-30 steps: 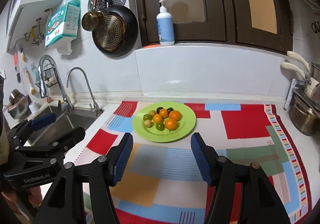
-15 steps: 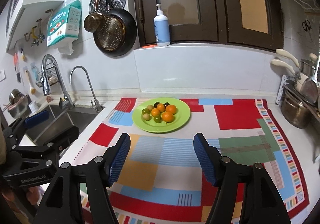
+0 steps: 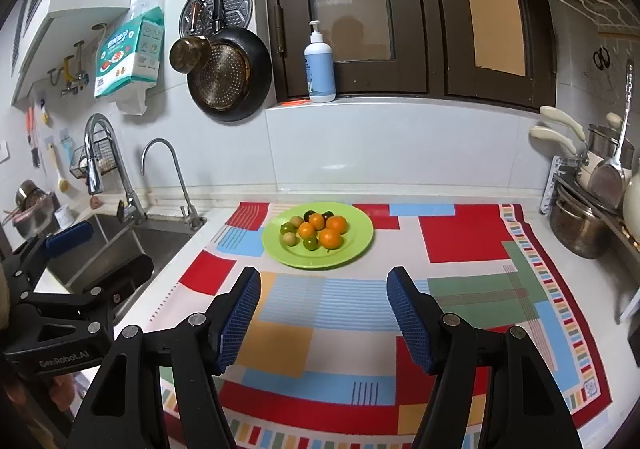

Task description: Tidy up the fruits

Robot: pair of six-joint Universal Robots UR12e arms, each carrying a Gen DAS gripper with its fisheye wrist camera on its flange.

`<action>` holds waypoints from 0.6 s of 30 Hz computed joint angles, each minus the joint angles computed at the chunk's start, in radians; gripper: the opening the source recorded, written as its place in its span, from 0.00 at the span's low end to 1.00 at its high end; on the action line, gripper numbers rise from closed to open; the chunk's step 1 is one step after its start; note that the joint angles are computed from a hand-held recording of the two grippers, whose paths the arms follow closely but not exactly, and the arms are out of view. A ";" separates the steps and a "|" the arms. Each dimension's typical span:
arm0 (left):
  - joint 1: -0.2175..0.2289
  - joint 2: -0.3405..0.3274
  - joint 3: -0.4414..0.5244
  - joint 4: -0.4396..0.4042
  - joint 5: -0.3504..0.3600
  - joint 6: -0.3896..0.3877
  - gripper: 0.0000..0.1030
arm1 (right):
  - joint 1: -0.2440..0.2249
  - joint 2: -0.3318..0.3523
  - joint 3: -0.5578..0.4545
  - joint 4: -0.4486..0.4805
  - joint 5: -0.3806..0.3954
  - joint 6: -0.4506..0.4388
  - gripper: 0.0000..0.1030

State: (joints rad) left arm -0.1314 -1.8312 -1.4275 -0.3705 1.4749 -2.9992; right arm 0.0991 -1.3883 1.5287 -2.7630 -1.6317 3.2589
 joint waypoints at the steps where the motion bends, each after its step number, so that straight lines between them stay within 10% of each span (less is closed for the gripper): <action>1: 0.001 0.002 -0.001 -0.002 -0.002 -0.002 1.00 | 0.000 -0.001 0.000 0.000 0.001 0.000 0.65; 18: 0.004 0.010 -0.013 0.019 -0.001 -0.004 1.00 | 0.004 -0.003 0.002 -0.012 -0.001 0.001 0.65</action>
